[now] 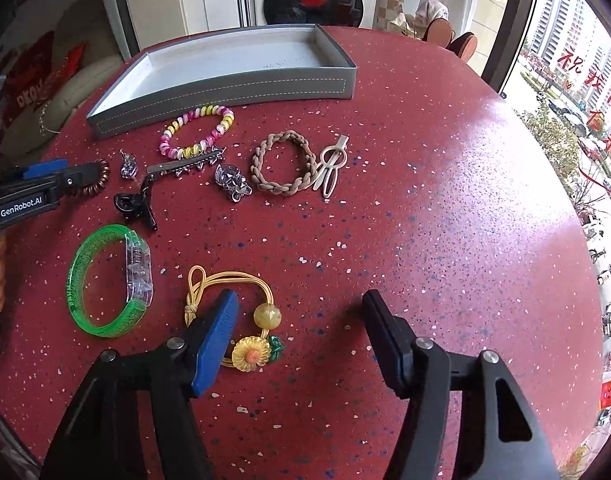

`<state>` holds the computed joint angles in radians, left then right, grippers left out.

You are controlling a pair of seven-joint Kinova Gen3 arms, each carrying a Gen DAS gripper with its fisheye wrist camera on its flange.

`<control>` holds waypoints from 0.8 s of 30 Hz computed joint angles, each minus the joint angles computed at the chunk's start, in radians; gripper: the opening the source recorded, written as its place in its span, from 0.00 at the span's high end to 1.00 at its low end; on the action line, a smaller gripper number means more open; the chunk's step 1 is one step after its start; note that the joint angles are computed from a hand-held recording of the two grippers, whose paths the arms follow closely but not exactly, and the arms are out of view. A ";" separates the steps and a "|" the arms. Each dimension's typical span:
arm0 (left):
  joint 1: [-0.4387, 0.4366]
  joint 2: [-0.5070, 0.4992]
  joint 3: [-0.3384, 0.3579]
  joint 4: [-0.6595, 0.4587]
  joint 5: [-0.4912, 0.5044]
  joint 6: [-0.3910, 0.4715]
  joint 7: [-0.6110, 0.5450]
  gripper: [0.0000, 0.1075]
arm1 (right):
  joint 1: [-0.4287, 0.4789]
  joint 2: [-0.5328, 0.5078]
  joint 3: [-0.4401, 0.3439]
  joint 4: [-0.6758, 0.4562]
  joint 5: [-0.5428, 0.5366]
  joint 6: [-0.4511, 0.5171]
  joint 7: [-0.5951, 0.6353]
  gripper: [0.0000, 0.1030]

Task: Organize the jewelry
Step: 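Grasp the brown wooden bead bracelet with the left tool while the right tool grasps the yellow cord bracelet, then carry both held bracelets over the grey tray with both tools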

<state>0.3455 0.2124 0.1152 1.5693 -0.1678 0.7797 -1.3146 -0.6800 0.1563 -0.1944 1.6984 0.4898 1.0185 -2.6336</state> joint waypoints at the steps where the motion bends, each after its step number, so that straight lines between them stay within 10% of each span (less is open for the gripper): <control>1: 0.001 -0.002 0.002 0.002 0.002 -0.002 -0.002 0.31 | -0.002 0.001 -0.001 -0.002 0.000 0.001 0.000 0.44; 6: 0.010 -0.005 0.007 0.017 0.005 -0.002 -0.012 0.64 | -0.005 -0.007 -0.006 0.000 -0.002 -0.011 0.005 0.86; 24: -0.058 -0.041 0.026 -0.059 0.188 0.021 -0.105 0.73 | 0.174 -0.085 0.019 -0.026 -0.156 -0.219 0.176 0.86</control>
